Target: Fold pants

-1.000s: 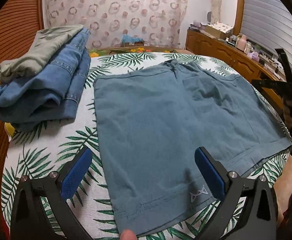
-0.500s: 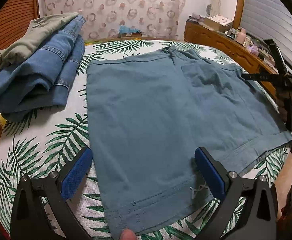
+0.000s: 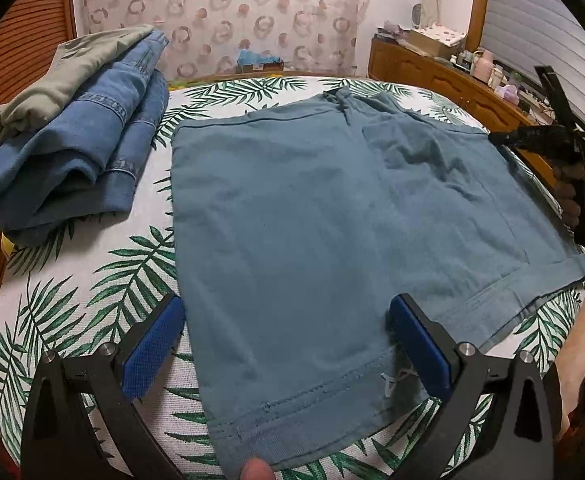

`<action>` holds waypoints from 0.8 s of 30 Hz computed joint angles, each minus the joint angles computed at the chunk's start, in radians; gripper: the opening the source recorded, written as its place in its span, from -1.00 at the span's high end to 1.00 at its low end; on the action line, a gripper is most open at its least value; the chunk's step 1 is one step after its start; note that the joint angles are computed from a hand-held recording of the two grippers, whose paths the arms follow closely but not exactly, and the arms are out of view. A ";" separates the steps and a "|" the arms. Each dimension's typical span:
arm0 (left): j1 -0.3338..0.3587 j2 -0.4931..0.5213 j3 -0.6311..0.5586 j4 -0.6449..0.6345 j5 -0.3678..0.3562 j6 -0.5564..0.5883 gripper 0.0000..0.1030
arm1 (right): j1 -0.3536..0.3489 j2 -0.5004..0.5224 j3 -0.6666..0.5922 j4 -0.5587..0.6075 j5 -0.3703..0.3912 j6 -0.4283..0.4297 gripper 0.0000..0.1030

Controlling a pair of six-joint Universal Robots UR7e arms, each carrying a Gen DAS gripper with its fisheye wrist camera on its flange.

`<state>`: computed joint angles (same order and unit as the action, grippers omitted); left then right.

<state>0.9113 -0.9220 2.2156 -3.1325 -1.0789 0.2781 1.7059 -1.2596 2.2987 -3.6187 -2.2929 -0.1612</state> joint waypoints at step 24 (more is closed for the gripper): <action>0.004 -0.035 0.020 -0.018 -0.008 0.021 -0.99 | 0.157 0.026 0.064 -0.106 -0.160 -0.112 0.23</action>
